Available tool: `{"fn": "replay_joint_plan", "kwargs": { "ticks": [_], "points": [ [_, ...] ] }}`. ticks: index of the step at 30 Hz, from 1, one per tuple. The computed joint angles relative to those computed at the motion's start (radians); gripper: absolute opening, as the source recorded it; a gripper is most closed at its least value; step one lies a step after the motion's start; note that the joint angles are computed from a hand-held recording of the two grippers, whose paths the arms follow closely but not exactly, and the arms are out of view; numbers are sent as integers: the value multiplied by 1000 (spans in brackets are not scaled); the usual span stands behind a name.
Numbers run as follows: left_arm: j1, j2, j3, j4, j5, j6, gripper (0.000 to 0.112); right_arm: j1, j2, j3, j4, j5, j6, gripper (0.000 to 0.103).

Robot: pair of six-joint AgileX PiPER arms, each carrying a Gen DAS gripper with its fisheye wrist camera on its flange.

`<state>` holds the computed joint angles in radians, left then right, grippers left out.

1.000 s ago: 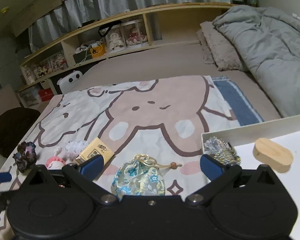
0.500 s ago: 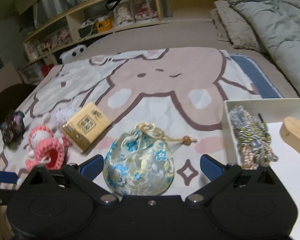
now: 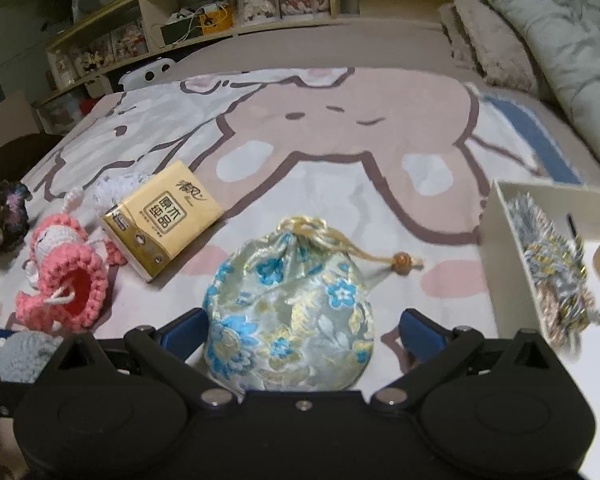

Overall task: Organize objects
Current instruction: 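Grasp the grey crocheted animal with left tool while right tool grasps the floral pouch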

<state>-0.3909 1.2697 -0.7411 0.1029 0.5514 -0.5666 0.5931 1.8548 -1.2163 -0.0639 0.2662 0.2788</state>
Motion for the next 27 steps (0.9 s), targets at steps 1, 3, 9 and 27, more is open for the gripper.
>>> {"fn": "replay_joint_plan", "kwargs": {
  "ticks": [1,3,9,27],
  "points": [
    [-5,4,0,10,1,-8,64,-5,-3,5,34,-4,-36,99],
    [-5,3,0,1,-4,-3,57,-9,-9,11,84,-8,-97,91],
    [-27,-10,5,38,2,-82,56,-6,-52,33,171,22,-235,76],
    [-121,-7,-16,133,61,-248,55,16,-121,89,177,130,-301,96]
  ]
}}
